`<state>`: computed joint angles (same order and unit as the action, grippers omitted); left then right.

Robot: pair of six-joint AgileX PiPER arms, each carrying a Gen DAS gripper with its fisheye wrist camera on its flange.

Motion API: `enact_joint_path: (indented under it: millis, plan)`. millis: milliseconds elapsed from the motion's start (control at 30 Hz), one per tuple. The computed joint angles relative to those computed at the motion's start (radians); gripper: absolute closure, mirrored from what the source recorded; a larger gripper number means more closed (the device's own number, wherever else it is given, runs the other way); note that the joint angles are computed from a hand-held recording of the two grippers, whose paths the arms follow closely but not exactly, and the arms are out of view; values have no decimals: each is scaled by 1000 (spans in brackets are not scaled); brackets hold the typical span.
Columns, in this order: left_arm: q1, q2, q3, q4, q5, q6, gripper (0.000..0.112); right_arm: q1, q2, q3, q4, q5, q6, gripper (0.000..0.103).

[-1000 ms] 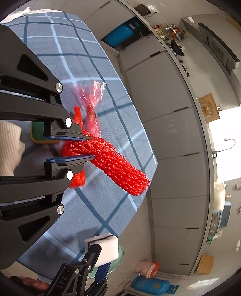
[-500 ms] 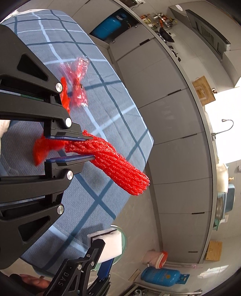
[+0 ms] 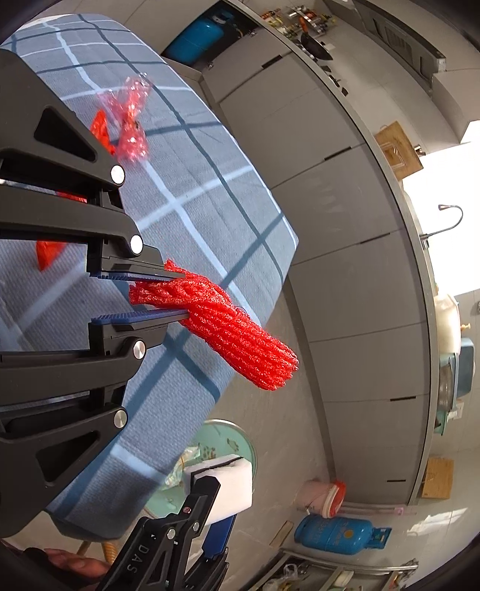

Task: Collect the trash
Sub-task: 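Carry the mesh net and foam block to the green basin and release both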

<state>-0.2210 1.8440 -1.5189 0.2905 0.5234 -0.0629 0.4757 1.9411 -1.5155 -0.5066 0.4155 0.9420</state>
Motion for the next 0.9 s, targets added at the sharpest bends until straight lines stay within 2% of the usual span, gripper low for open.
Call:
enact_joint_path:
  millis: [267,567,900]
  plan:
    - [-54,43,-54,-15,22,17,97,-58,-22,55,-6,-24,3,47]
    - [-130,152,-191,-81,73,64,97,-141,-33,115,-15,-49,8,47]
    - [-200,307,-395,-120,161,83,97,-243,6,103,115,-70,-161,47]
